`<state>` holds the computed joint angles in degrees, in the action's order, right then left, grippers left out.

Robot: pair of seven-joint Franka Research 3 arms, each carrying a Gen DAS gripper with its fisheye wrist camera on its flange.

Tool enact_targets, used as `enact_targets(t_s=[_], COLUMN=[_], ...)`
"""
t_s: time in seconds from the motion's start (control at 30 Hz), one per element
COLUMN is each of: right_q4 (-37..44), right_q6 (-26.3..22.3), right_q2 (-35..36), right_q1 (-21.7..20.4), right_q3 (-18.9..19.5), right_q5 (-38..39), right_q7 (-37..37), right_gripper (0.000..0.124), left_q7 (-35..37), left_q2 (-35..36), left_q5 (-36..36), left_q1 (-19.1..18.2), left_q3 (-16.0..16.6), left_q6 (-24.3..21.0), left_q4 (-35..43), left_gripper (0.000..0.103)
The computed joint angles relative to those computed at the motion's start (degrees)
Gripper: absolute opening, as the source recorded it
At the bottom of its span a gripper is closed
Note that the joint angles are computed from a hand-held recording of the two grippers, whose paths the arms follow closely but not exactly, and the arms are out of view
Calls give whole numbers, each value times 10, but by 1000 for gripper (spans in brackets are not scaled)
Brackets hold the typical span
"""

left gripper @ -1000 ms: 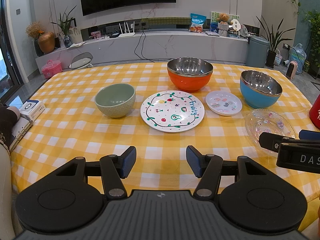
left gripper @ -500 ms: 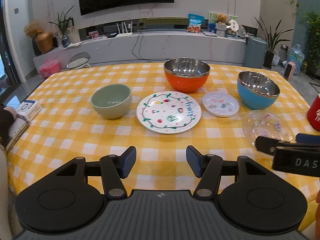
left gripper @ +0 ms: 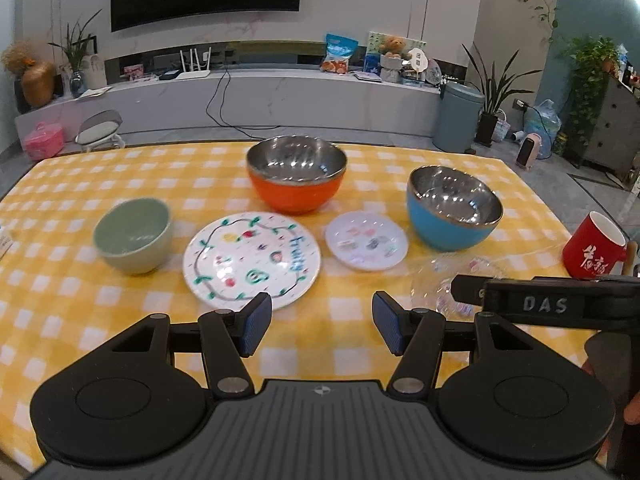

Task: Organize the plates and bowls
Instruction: 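Move both grippers to the clear glass plate rim and close on it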

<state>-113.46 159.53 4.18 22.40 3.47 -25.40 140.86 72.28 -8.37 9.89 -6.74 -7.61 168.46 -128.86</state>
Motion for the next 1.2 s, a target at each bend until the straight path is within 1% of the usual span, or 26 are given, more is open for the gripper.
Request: enact_targets(t_s=[0.1, 0.17, 0.2, 0.23, 0.27, 0.3, 0.33, 0.37, 0.43, 0.5, 0.63, 0.7, 0.83, 0.97, 1.0, 1.07, 1.13, 1.17, 1.2], right_q4=[14, 26, 32, 36, 37, 36, 36, 37, 38, 36, 36, 34, 33, 24, 22, 24, 21, 19, 18], right_q6=[-6, -11, -16, -19, -17, -14, -16, -22, -31, -36, -46, -44, -51, -46, -42, -44, -39, -36, -37], right_q2=[11, 21, 26, 29, 32, 34, 35, 37, 39, 42, 49, 51, 52, 53, 52, 52, 51, 51, 49], right_q1=[-4, -9, -10, -14, -21, -29, -33, -32, -34, -38, -47, -46, -37, -49, -47, -46, -48, -49, -46], right_q3=[-6, -10, -13, -15, -14, -12, -14, -19, -26, -30, -27, -31, -43, -34, -35, -35, -32, -30, -32], right_q5=[-15, -12, -11, 5, 33, 67, 87, 91, 102, 115, 167, 175, 141, 186, 183, 183, 196, 205, 197], right_q7=[-35, -64, -72, -89, -115, -141, -154, -152, -147, -150, -167, -155, -111, -122, -117, -116, -123, -129, -122], right_gripper=[96, 95, 91, 82, 77, 72, 71, 71, 59, 57, 47, 47, 47, 42, 41, 39, 30, 29, 28], left_q7=[2, 17, 35, 66, 103, 123, 136, 149, 163, 178, 180, 176, 164, 164, 164, 164, 150, 150, 148], left_q2=[18, 32, 40, 49, 59, 68, 77, 84, 102, 115, 140, 149, 164, 173, 174, 177, 178, 178, 177], left_q5=[-1, -23, -49, -91, -142, -176, -201, -224, -257, -285, -301, -305, -301, -301, -302, -308, -293, -291, -285], left_q1=[-2, -10, -16, -24, -31, -32, -31, -28, -21, -14, -3, 1, 6, 9, 11, 14, 10, 10, 10], left_q3=[-3, -2, 1, 5, 7, 4, 0, -5, -17, -30, -49, -56, -66, -74, -76, -80, -76, -78, -77], left_q6=[-1, 0, -1, -1, 0, -1, -3, -3, -8, -16, -32, -36, -43, -45, -48, -51, -52, -49, -48], left_q4=[18, 30, 37, 45, 52, 60, 68, 74, 89, 101, 120, 126, 133, 136, 138, 140, 140, 139, 139], left_gripper=[68, 68, 68, 68, 68, 68, 68, 68, 67, 66, 65, 64, 64, 64, 64, 58, 48, 43, 39])
